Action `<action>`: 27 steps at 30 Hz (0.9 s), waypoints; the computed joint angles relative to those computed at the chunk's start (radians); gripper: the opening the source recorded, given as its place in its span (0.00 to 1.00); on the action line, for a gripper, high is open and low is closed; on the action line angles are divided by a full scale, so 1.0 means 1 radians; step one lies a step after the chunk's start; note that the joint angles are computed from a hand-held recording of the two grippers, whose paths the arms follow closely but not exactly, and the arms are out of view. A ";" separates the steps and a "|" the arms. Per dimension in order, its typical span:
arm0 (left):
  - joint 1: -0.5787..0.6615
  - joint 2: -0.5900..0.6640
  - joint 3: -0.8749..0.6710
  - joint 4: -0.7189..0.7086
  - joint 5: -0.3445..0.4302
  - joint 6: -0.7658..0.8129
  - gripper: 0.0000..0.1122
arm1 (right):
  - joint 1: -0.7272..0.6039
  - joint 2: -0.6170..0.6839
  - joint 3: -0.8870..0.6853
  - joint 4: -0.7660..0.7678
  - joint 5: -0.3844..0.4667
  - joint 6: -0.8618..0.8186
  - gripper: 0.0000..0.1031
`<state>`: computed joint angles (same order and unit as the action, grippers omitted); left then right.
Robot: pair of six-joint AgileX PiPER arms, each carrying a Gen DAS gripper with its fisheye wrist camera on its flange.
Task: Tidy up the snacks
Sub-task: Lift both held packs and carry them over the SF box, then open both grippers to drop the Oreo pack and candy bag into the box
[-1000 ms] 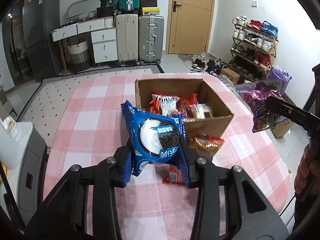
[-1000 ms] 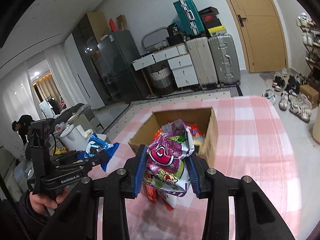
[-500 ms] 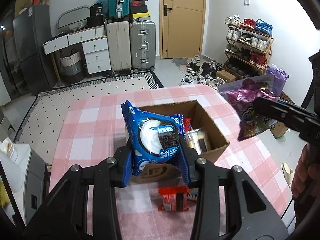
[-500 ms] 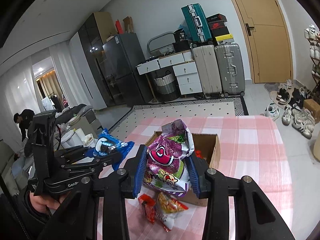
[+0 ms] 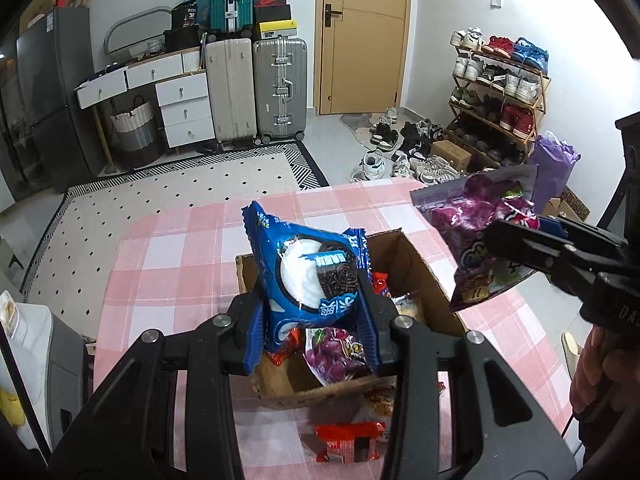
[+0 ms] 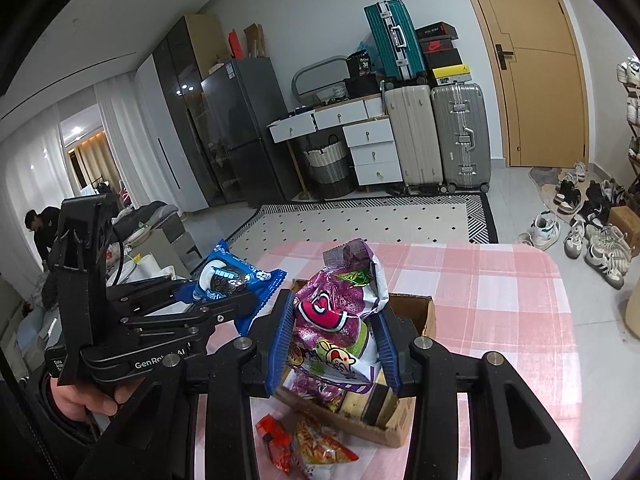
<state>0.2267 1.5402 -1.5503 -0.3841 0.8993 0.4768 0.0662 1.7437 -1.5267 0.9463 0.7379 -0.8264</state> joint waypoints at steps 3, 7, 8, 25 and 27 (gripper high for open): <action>-0.018 0.042 -0.032 0.017 -0.004 -0.017 0.32 | 0.014 0.049 -0.051 -0.025 0.004 0.028 0.38; -0.039 0.107 -0.072 0.034 -0.013 -0.039 0.32 | 0.036 0.103 -0.099 -0.061 -0.004 0.058 0.38; -0.041 0.119 -0.076 0.036 -0.014 -0.045 0.32 | 0.040 0.117 -0.109 -0.066 -0.007 0.063 0.38; -0.048 0.339 -0.225 0.019 0.003 -0.057 0.34 | 0.095 0.298 -0.285 -0.199 -0.001 0.188 0.39; -0.050 0.351 -0.234 0.018 0.006 -0.056 0.43 | 0.093 0.310 -0.297 -0.199 -0.008 0.193 0.51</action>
